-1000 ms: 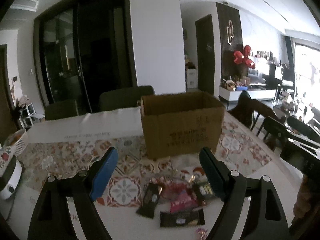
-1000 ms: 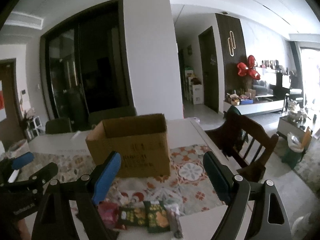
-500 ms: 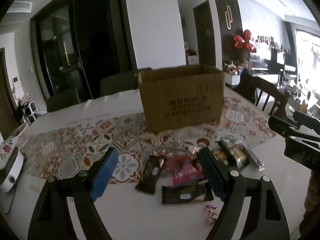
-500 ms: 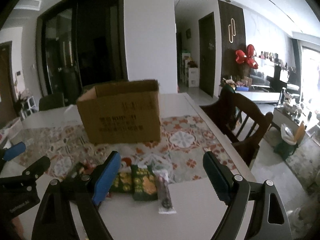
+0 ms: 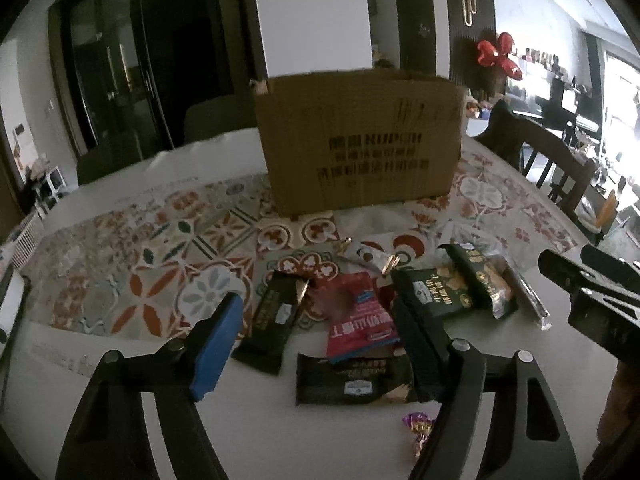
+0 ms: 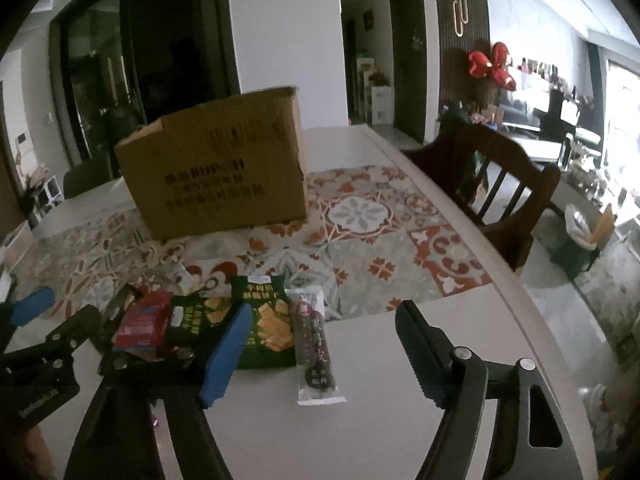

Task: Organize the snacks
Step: 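Grasp the red snack bag with left tool while right tool grasps the brown fruit-leather stick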

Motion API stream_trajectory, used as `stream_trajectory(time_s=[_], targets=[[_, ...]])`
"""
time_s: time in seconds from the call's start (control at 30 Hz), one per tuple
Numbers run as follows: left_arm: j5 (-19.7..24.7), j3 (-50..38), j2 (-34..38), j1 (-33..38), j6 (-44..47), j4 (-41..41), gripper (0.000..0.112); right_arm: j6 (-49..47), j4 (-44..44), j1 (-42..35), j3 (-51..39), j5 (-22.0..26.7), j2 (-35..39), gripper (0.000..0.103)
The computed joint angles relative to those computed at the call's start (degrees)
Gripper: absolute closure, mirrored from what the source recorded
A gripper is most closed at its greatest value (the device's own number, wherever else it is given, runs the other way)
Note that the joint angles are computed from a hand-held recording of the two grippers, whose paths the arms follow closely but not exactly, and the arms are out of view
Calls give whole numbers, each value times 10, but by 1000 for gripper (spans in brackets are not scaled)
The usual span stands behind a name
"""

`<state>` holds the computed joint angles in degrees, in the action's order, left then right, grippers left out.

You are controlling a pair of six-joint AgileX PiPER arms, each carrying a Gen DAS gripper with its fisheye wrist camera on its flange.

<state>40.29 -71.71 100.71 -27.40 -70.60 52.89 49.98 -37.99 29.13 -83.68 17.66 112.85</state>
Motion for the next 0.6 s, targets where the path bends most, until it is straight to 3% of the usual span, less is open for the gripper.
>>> stream_trajectory(time_s=[0.4, 0.6], targets=[[-26, -83, 77, 51, 125, -171, 43, -215, 241, -21, -76, 27, 64, 42], [-15, -113, 106, 57, 145, -197, 44, -237, 267, -24, -98, 43, 82, 47]])
